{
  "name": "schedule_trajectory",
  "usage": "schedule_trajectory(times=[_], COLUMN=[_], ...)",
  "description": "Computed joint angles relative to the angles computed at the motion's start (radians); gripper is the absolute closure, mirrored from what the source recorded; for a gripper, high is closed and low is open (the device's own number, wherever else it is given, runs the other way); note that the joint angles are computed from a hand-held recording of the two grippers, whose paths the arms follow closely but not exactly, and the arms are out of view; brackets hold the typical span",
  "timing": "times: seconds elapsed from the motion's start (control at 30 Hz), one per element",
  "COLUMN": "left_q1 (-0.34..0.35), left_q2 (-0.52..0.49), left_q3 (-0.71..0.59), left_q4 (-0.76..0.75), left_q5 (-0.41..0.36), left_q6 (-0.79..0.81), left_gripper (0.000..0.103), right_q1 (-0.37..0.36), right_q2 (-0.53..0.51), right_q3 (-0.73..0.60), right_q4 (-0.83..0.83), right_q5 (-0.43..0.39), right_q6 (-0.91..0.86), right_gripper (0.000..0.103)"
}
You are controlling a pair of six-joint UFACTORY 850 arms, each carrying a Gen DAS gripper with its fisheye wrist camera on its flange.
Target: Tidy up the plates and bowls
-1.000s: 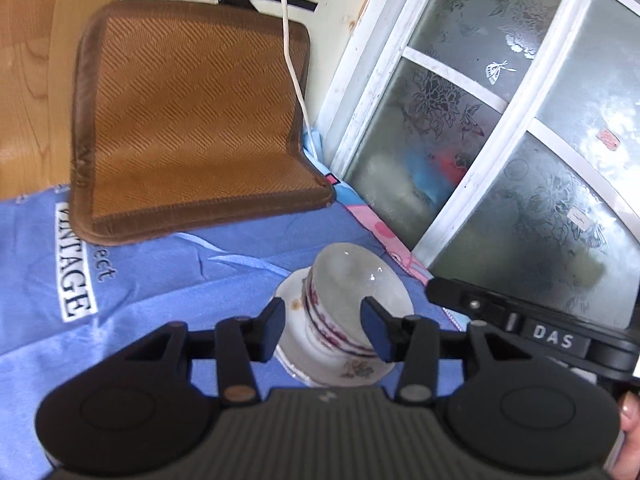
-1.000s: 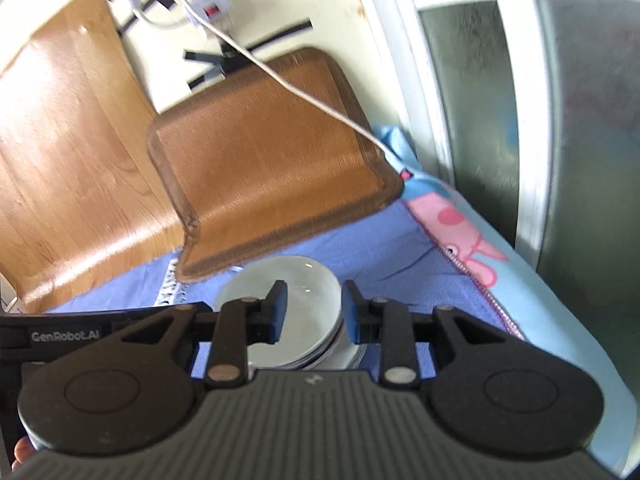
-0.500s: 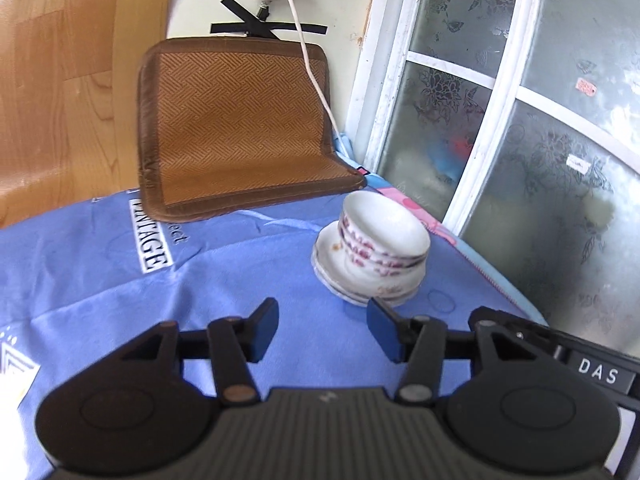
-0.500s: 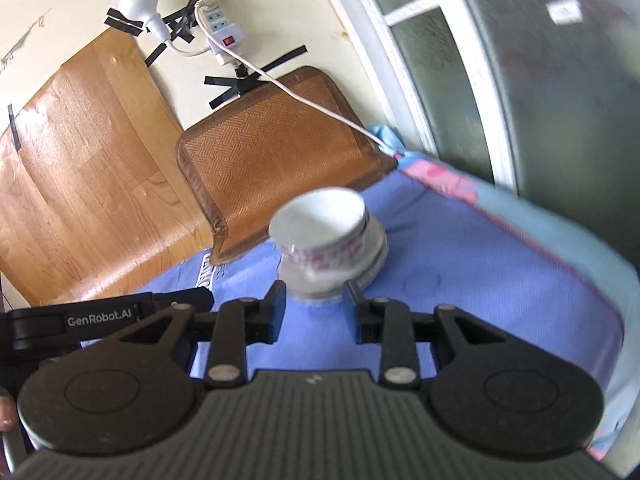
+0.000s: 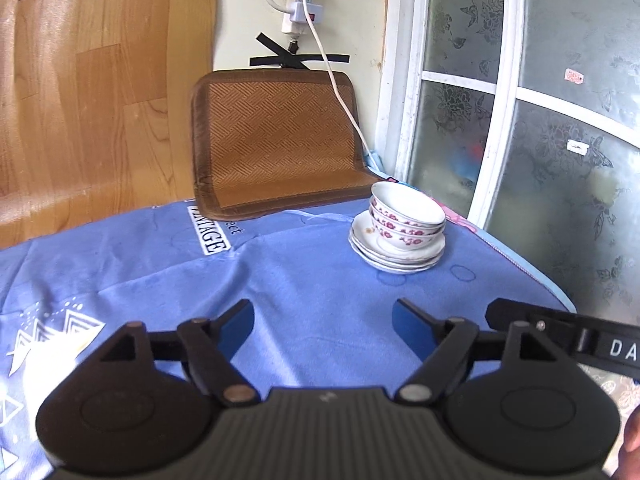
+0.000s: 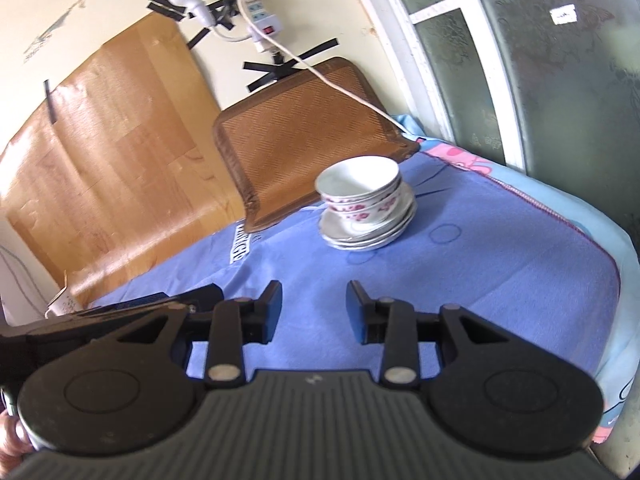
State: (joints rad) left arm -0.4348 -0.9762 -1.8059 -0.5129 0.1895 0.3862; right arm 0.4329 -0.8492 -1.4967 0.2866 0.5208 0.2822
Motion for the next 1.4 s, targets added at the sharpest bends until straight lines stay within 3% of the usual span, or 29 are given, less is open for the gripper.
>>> schedule_trajectory(times=[0.3, 0.7, 1.07, 1.4], left_q1=[-0.01, -0.013, -0.05, -0.063], left_q2=[0.071, 0.079, 0.082, 0.083], left_q3=[0.139, 0.16, 0.197, 0.197], left_q4=[-0.023, -0.192, -0.378, -0.483], left_q5=[0.102, 0.074, 0.261, 0.266], left_q6=[-0.005, 0.082, 0.196, 0.251], left_gripper=[0.0, 0.0, 0.0, 0.0], right_q1=[0.021, 0.035, 0.04, 0.044], right_q2=[0.01, 0.029, 0.042, 0.056], right_q3=[0.026, 0.075, 0.11, 0.149], right_q4=[-0.032, -0.017, -0.02, -0.015], right_q5=[0.024, 0.066, 0.11, 0.162], right_q6=[0.015, 0.012, 0.017, 0.031], right_gripper=[0.064, 0.059, 0.049, 0.041])
